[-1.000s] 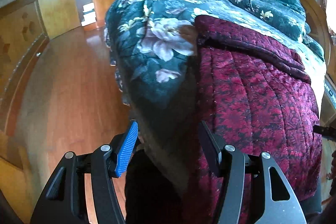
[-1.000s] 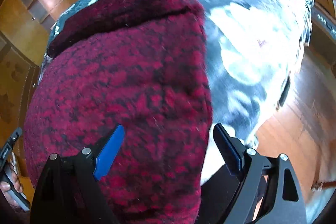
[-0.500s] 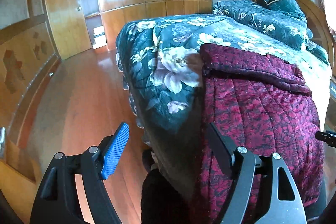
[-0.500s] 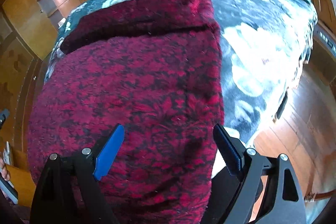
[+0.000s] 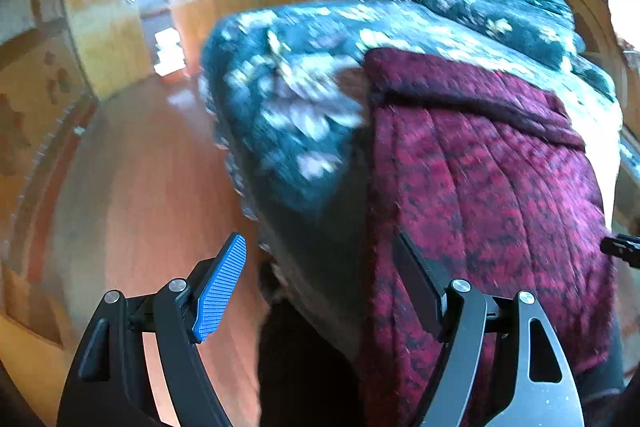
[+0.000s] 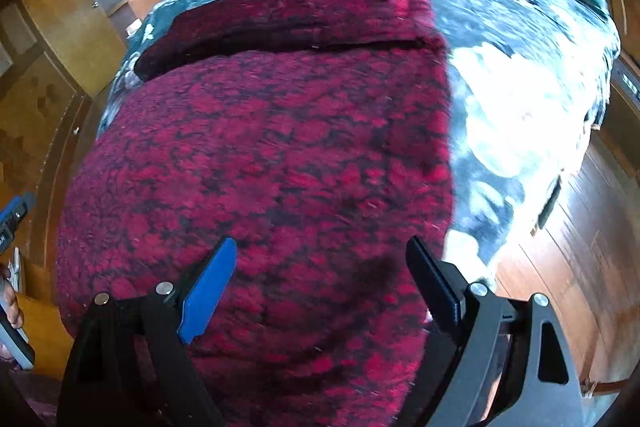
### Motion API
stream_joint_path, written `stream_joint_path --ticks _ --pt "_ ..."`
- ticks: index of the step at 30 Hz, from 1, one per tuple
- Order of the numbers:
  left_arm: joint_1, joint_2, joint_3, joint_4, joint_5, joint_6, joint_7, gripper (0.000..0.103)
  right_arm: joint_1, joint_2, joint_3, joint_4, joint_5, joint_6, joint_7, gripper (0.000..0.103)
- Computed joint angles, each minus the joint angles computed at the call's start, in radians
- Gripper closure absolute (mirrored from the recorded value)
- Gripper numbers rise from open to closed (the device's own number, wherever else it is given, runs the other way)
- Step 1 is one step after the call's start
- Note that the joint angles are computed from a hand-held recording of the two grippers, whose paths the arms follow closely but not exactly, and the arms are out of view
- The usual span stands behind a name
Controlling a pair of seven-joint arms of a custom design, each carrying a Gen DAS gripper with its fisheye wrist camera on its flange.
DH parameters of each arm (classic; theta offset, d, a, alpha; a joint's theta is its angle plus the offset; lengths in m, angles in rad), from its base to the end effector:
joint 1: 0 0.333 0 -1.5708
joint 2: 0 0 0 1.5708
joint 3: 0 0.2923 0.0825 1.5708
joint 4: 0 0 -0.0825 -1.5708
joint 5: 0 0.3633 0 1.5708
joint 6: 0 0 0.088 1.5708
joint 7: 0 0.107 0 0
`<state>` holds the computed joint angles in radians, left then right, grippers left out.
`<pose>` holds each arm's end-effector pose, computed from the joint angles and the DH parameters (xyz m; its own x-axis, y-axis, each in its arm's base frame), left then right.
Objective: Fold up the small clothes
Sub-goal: 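Grasp the folded jacket edge with the left gripper and lift it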
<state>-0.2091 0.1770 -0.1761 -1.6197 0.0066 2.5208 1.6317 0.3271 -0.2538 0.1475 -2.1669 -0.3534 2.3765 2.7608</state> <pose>0.5979 -0.2322 0.5850 -0.4163 -0.9091 -0.0161 -0.6749 0.3208 -0.6646 0.4474 0.2315 0.5353 -0.4233 -0.8760 -0.2312 -0.7333 0.4811 -0.4804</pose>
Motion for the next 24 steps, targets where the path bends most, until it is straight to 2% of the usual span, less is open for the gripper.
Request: stream_joint_path --ticks 4,7,11,13,14,15,16,17,18,20,21,22,23,24 --pt "0.044 -0.003 -0.034 -0.01 -0.206 -0.077 0.161 0.028 0.011 -0.072 -0.024 -0.093 0.082 0.025 -0.013 0.01" --pt "0.066 0.011 -0.041 0.013 -0.325 -0.179 0.232 0.028 0.022 -0.133 -0.038 -0.174 0.156 0.043 -0.03 0.01" --pt "0.086 0.015 -0.041 0.016 -0.44 -0.276 0.283 0.028 0.053 -0.215 -0.075 -0.293 0.286 0.117 -0.077 0.01" --pt "0.088 0.025 -0.036 0.023 -0.455 -0.32 0.292 0.028 0.089 -0.245 -0.107 -0.349 0.372 0.18 -0.124 0.01" --pt "0.092 0.032 -0.035 0.029 -0.468 -0.343 0.298 0.029 0.11 -0.252 -0.124 -0.367 0.415 0.202 -0.154 0.011" --pt "0.098 0.039 -0.036 0.035 -0.491 -0.368 0.311 0.037 0.129 -0.252 -0.137 -0.377 0.452 0.213 -0.184 0.011" --pt "0.108 0.044 -0.038 0.038 -0.526 -0.393 0.326 0.042 0.148 -0.249 -0.149 -0.384 0.488 0.225 -0.219 0.016" --pt "0.115 0.048 -0.038 0.041 -0.552 -0.414 0.338 0.054 0.17 -0.243 -0.164 -0.389 0.529 0.237 -0.257 0.024" --pt "0.121 0.051 -0.04 0.044 -0.577 -0.434 0.352 0.061 0.182 -0.233 -0.169 -0.383 0.554 0.23 -0.29 0.029" --pt "0.129 0.049 -0.042 0.049 -0.615 -0.452 0.386 0.085 0.203 -0.214 -0.177 -0.369 0.601 0.23 -0.362 0.059" --pt "0.129 0.049 -0.042 0.055 -0.622 -0.457 0.397 0.09 0.198 -0.21 -0.17 -0.361 0.611 0.23 -0.378 0.064" --pt "0.134 0.044 -0.042 0.062 -0.641 -0.466 0.409 0.091 0.194 -0.209 -0.166 -0.353 0.62 0.229 -0.395 0.074" --pt "0.142 0.044 -0.042 0.077 -0.669 -0.485 0.419 0.091 0.196 -0.215 -0.168 -0.343 0.636 0.23 -0.419 0.08" --pt "0.147 0.041 -0.041 0.082 -0.69 -0.491 0.428 0.091 0.196 -0.222 -0.167 -0.337 0.649 0.235 -0.435 0.082"
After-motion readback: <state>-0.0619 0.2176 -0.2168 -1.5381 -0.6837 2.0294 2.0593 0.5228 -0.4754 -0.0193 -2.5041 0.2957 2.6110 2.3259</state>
